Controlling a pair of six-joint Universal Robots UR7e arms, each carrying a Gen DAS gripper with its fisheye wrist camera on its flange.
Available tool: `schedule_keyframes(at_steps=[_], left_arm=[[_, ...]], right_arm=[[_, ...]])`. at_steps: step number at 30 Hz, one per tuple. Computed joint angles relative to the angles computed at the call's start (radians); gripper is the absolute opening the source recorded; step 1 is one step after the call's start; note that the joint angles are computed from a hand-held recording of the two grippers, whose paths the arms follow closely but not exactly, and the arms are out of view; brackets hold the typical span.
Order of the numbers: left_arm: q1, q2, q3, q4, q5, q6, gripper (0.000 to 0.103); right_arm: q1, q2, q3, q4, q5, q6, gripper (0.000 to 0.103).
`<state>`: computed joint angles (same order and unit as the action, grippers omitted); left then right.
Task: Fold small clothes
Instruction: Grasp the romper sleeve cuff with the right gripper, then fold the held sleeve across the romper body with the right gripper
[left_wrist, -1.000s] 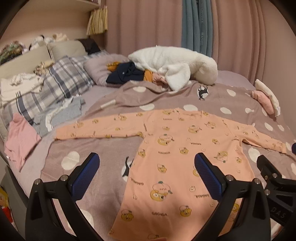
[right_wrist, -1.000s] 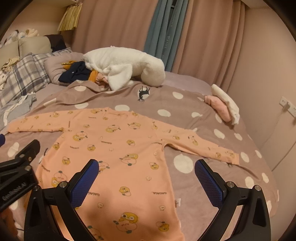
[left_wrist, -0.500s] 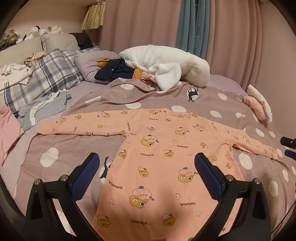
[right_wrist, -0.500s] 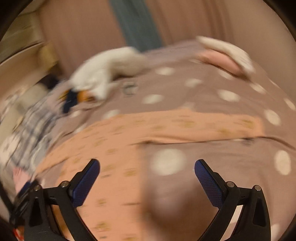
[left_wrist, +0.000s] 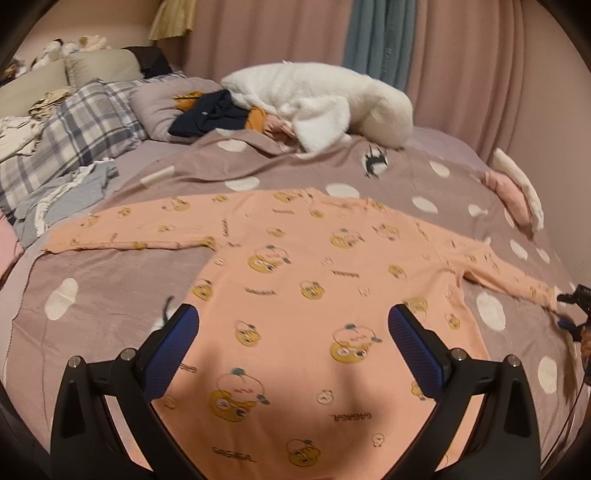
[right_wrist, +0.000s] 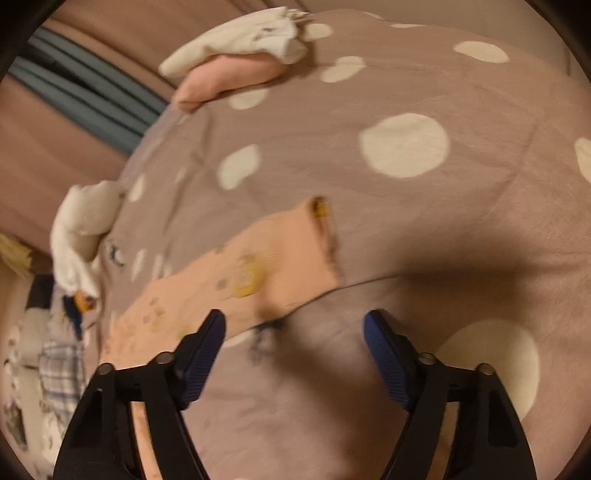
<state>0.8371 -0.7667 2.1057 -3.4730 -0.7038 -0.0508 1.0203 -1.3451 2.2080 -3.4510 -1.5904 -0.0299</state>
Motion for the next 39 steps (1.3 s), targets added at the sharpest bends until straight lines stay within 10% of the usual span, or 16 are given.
schedule_keyframes(at_steps=[7, 10, 19, 24, 32, 39], left_arm=[[0.0, 0.015, -0.004, -0.01, 0.002, 0.027, 0.103], [0.004, 0.006, -0.008, 0.011, 0.012, 0.018, 0.102], [0.016, -0.038, 0.019, -0.087, 0.042, 0.086, 0.102], [0.067, -0.078, 0.047, -0.134, -0.018, 0.169, 0.102], [0.167, -0.087, 0.053, -0.3, -0.125, 0.303, 0.102], [0.221, -0.109, 0.033, -0.286, -0.157, 0.277, 0.103]], right_arm=[[-0.047, 0.038, -0.051, -0.057, 0.119, 0.12, 0.032], [-0.019, 0.058, -0.067, -0.063, 0.032, 0.139, 0.012], [0.053, 0.023, 0.0, -0.208, 0.078, 0.179, 0.007], [0.243, 0.08, -0.043, -0.215, -0.053, 0.129, 0.007], [0.572, 0.351, -0.281, -0.117, -0.237, 0.029, 0.007], [0.693, 0.612, -0.549, 0.052, -0.244, 0.022, 0.007]])
